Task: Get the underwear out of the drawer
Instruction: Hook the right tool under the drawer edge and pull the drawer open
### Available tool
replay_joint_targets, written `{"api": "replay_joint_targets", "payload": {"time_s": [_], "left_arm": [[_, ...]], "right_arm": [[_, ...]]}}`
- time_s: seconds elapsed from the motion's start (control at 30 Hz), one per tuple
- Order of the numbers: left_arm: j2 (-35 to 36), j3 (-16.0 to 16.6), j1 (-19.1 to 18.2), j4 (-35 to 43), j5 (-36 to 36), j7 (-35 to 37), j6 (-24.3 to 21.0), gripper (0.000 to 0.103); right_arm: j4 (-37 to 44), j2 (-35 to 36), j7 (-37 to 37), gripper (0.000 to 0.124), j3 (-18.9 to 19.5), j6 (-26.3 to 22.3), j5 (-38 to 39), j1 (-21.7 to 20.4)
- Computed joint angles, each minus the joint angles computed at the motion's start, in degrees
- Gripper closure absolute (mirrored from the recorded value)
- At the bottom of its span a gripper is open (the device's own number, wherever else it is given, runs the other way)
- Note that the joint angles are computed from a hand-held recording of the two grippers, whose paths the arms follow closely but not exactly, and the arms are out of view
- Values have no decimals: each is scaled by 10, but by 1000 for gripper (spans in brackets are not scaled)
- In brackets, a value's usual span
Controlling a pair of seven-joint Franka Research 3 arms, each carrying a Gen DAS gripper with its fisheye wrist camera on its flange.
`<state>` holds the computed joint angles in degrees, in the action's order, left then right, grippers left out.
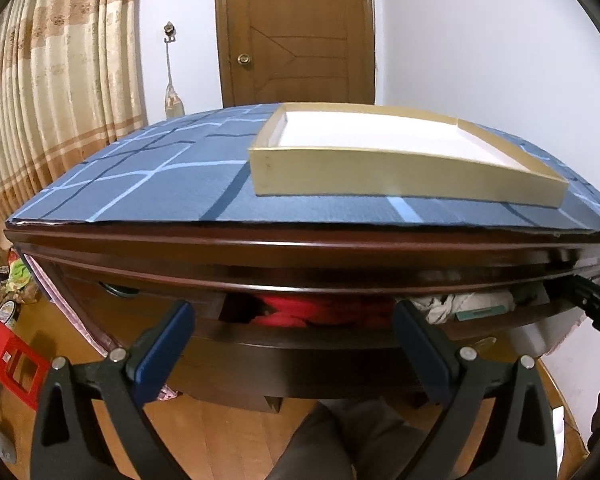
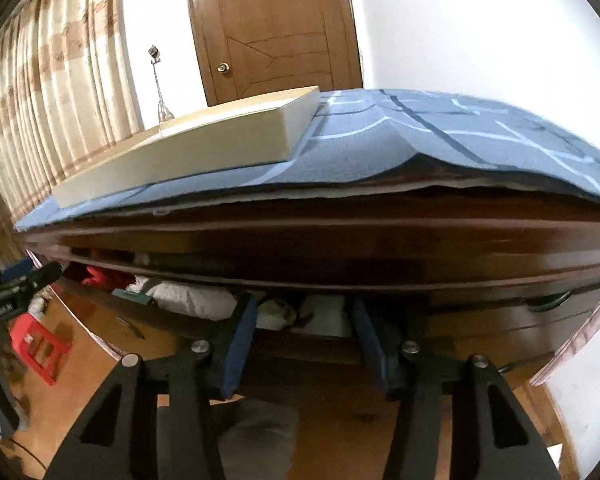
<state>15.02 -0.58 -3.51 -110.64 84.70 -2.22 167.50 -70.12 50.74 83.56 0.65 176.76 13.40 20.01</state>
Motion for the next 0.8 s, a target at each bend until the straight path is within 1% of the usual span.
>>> {"api": "replay_joint_targets", "payload": {"time_s": [0.07, 0.1, 0.13, 0.2, 0.23, 0.27, 0.3, 0.33, 0.4, 0.47, 0.6, 0.67, 0.73, 0.8], "left_arm": [[-1, 0, 1, 0, -1, -5, 1, 3], [-2, 0, 1, -2, -1, -8, 3, 3], [-3, 0, 2, -4, -2, -8, 6, 3], [-4, 0, 4, -6, -9, 2, 9, 3], [-4, 0, 3, -6, -10, 3, 10, 3], [-5, 1, 3, -6, -7, 1, 11, 3], [-5, 1, 4, -6, -6, 0, 14, 2], [-6, 1, 5, -6, -7, 2, 16, 2], [-8, 2, 6, -9, -6, 3, 16, 2], [-10, 1, 8, -10, -12, 9, 17, 2], [-11, 2, 9, -12, -23, 24, 18, 2], [-11, 4, 8, -11, -17, 20, 15, 2], [-11, 4, 8, -11, -11, 13, 17, 2], [-6, 4, 8, -6, -5, 13, 19, 2]], "right_arm": [[-1, -2, -2, 71, 12, -5, 6, -8], [4, 0, 13, 71, -5, -14, 7, 4], [18, 8, 37, 71, -32, -28, 4, 24], [50, 22, 60, 71, -47, -61, -7, 31], [67, 29, 81, 70, -65, -82, -18, 42], [77, 33, 104, 69, -88, -101, -35, 55], [100, 44, 134, 69, -121, -133, -58, 74], [121, 54, 150, 69, -137, -155, -77, 83], [129, 53, 161, 69, -121, -173, -82, 73], [124, 48, 164, 69, -114, -182, -99, 69], [98, 25, 169, 69, -88, -193, -123, 56], [102, 18, 166, 69, -68, -226, -123, 44], [93, 15, 150, 69, -39, -209, -111, 28], [117, 32, 146, 69, -36, -217, -111, 30]]}}
